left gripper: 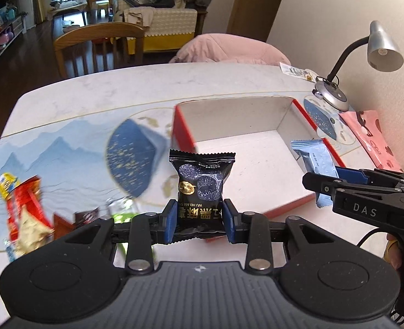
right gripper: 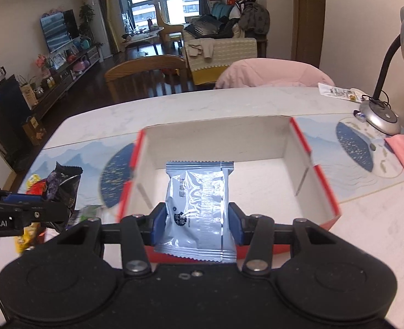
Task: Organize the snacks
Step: 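Carry both packets into the red box and open both tools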
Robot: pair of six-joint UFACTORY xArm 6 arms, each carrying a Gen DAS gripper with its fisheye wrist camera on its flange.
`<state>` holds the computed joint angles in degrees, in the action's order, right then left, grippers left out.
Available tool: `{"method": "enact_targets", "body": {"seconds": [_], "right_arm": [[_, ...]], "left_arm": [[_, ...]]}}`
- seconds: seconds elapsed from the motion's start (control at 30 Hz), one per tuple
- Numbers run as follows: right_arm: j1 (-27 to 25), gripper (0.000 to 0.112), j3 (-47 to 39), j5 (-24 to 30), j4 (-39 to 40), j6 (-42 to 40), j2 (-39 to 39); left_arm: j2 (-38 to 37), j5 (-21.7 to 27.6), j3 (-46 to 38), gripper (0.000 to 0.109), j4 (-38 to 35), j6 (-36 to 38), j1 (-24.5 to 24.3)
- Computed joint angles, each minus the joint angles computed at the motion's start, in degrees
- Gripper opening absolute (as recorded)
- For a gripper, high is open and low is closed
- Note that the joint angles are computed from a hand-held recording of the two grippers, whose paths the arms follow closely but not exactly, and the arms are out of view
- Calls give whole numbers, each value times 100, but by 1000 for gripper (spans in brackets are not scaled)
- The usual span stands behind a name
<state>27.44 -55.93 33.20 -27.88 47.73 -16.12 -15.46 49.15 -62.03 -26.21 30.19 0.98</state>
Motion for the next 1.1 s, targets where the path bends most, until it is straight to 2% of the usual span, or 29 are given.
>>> {"method": "enact_targets", "body": {"seconds": [0.23,0.4,0.5,0.77,1.1], "right_arm": [[-622,46,-91,-58,867,-1437,223],[-884,46,-235,8,1485,-2412,530],[-1031,46,-396,132,2239,-3332,775],[-1164,46,-1046,575,2641,-4302,1550],[-1132,46,-1452,1039,2685,-4691,2027]], "left_arm": [[741,-199,-621,34,653,-874,-741],[1397,-135,-1160,34,1253,-1567,-1125],[1739,-79,-1450,34,1562,-1751,-1303],[2674,444,-2313,34,2121,-2145,-1645],[3393,979,-2940,34,2340,-2419,-1793]]}}
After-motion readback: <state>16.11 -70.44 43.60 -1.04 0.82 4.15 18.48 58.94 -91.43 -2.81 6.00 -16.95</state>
